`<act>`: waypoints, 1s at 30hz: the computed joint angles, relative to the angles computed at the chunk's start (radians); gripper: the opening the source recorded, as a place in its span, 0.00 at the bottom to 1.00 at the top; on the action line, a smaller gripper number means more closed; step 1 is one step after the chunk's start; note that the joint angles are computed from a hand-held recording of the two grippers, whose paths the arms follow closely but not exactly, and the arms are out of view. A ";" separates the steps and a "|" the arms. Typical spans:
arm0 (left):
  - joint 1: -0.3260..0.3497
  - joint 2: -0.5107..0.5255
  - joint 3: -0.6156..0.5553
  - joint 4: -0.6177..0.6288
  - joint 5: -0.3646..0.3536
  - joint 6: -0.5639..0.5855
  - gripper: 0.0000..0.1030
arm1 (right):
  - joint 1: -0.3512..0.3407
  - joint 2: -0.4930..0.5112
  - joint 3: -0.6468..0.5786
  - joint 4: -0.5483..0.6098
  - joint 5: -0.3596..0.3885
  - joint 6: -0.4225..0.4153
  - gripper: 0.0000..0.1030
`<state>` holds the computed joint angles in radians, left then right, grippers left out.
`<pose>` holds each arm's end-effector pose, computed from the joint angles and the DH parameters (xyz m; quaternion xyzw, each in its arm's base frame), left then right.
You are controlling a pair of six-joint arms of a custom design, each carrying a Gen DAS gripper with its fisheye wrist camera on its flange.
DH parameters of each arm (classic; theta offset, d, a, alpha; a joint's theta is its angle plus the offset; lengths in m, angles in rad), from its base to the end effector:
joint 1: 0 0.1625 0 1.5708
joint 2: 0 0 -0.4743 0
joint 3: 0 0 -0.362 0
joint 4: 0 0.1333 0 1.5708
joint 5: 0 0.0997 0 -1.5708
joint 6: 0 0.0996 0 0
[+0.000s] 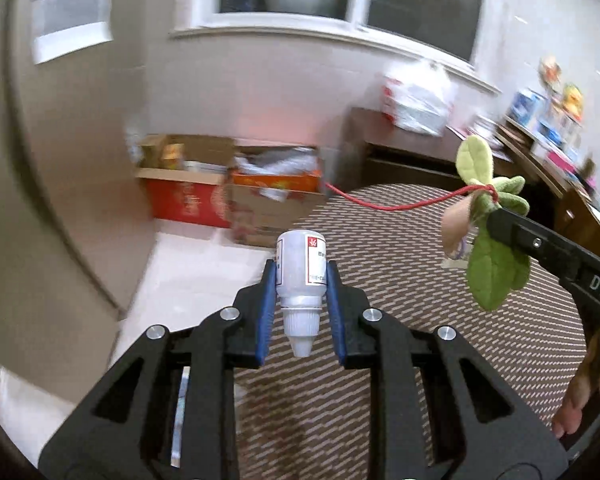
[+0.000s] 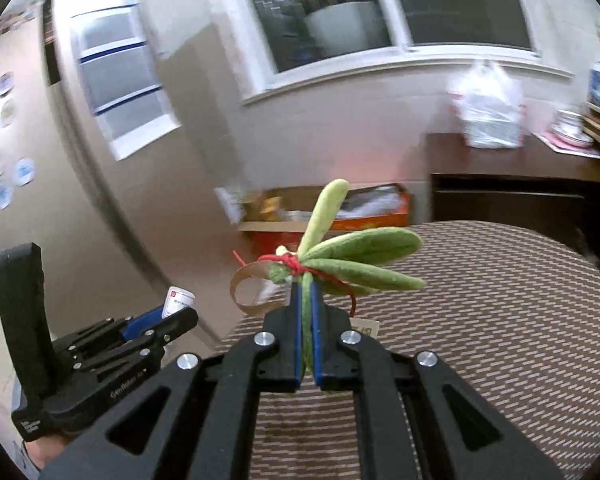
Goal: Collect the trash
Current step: 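Carry the bottle and plush toy over the blue bucket and open both grippers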
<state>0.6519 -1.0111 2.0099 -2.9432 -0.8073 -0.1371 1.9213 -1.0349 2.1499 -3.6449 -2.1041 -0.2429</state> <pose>-0.3280 -0.5046 0.2294 0.2835 0.8694 -0.3333 0.2294 0.2593 -0.4684 0.2776 0.1340 -0.8540 0.4570 0.2095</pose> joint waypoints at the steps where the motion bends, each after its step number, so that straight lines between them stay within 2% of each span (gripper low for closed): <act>1: -0.001 -0.048 0.035 0.008 0.043 -0.015 0.23 | 0.018 0.018 -0.008 0.009 0.008 0.006 0.05; 6: 0.019 -0.236 0.160 0.086 0.188 -0.112 0.23 | 0.108 0.133 -0.055 0.064 0.061 0.041 0.05; 8: 0.045 -0.308 0.193 0.144 0.224 -0.164 0.23 | 0.131 0.178 -0.078 0.090 0.075 0.053 0.05; 10: 0.077 -0.388 0.228 0.208 0.243 -0.225 0.23 | 0.151 0.221 -0.103 0.114 0.081 0.067 0.05; 15: 0.140 -0.502 0.275 0.265 0.270 -0.272 0.23 | 0.178 0.339 -0.190 0.185 0.079 0.094 0.05; 18: 0.185 -0.530 0.283 0.265 0.262 -0.263 0.23 | 0.182 0.400 -0.230 0.223 0.065 0.104 0.05; 20: 0.225 -0.543 0.288 0.256 0.256 -0.253 0.23 | 0.186 0.440 -0.260 0.231 0.030 0.085 0.05; 25: 0.335 -0.548 0.282 0.227 0.256 -0.223 0.23 | 0.185 0.502 -0.322 0.147 -0.108 0.044 0.05; 27: 0.380 -0.546 0.276 0.219 0.252 -0.225 0.23 | 0.178 0.501 -0.331 0.124 -0.128 0.033 0.05; 30: 0.420 -0.536 0.272 0.187 0.242 -0.214 0.23 | 0.164 0.503 -0.348 0.179 -0.112 0.040 0.05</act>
<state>1.0716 -1.5467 2.2814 -2.7559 -0.5653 -0.3516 2.0853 -0.5319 1.8022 -3.4661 -2.2161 -0.2024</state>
